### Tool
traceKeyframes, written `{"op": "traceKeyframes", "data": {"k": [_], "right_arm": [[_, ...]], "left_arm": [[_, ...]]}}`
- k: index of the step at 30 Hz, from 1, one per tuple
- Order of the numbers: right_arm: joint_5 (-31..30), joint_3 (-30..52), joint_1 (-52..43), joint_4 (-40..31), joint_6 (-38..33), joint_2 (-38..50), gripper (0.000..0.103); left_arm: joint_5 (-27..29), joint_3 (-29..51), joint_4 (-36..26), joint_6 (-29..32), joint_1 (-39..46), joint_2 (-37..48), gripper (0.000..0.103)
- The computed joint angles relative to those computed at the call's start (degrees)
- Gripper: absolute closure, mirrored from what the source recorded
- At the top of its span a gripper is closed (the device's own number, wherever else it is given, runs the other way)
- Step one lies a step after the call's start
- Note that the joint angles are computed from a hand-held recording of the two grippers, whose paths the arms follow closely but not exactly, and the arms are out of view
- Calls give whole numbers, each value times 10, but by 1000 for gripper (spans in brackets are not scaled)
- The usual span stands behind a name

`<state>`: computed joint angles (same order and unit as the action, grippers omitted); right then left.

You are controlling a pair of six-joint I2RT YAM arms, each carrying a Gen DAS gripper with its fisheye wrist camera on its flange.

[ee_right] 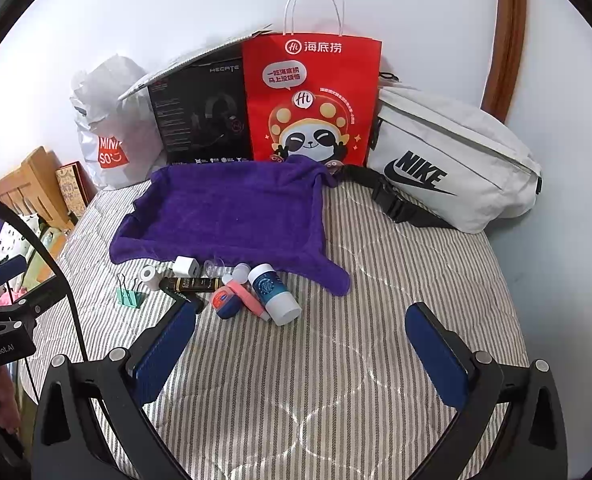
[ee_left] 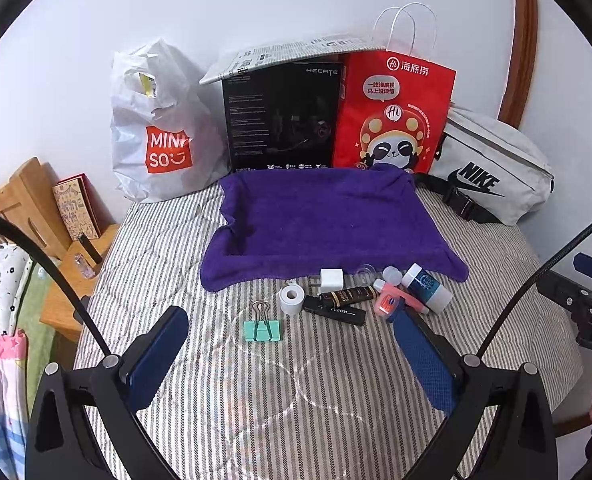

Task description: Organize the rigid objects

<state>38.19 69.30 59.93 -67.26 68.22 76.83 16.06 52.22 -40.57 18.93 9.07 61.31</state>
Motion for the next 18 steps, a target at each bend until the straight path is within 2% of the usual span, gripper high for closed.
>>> {"op": "traceKeyframes", "data": {"k": [18], "right_arm": [[1,-3,7,3,5,3,0]], "left_arm": [[1,5,-4,4,4,3,0]]}}
